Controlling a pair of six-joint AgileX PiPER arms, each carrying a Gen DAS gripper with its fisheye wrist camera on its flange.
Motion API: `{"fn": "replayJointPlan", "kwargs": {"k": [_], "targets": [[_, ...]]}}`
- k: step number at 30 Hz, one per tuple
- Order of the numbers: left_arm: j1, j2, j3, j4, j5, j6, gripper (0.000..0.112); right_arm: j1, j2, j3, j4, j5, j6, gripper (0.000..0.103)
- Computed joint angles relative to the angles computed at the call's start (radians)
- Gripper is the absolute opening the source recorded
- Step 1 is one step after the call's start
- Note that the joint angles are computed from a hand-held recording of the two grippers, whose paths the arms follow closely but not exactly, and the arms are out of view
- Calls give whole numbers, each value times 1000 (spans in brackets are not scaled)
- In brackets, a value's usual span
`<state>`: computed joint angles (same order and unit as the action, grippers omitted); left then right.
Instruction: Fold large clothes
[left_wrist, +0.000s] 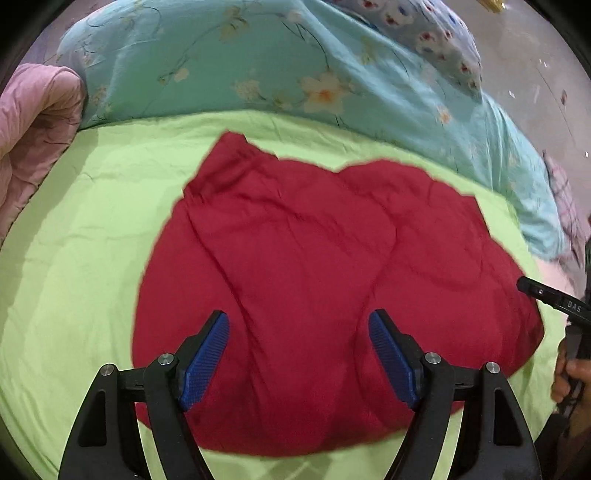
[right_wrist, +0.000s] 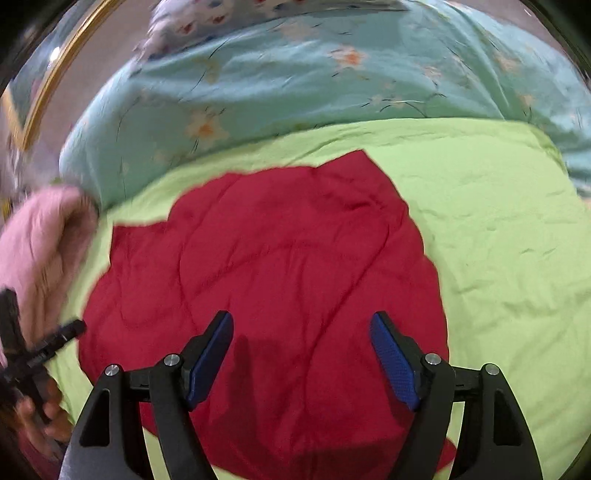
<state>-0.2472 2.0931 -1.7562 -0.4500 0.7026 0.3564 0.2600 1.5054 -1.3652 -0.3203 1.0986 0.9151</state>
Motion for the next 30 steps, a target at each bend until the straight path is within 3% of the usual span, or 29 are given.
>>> {"fn": "replayJointPlan", "kwargs": {"k": [3,9,12,18,21,24,30], "targets": [[-9,-24,61,31,-35,-4,80,11,24,21,-3,55,-4,78],[-37,29,-9,130,-19,-83,85,-36,-53,180,53,-46,57,84],[-64,78,-83,214,-4,-157,86,-10,-46,171,29,-21,84,85],[-91,90,-80,271,-24,-214,88,-16,-50,178,34,-26,90,86],[-97,101,-91,296,-25,-227,88,-4,-43,151,15,5,102,85],[-101,105,-99,313,-21,-235,88,79,-42,72,-94,97,162,83],[-115,99,-95,356,-20,-271,88,119,18,-50,-112,98,98,83]]}}
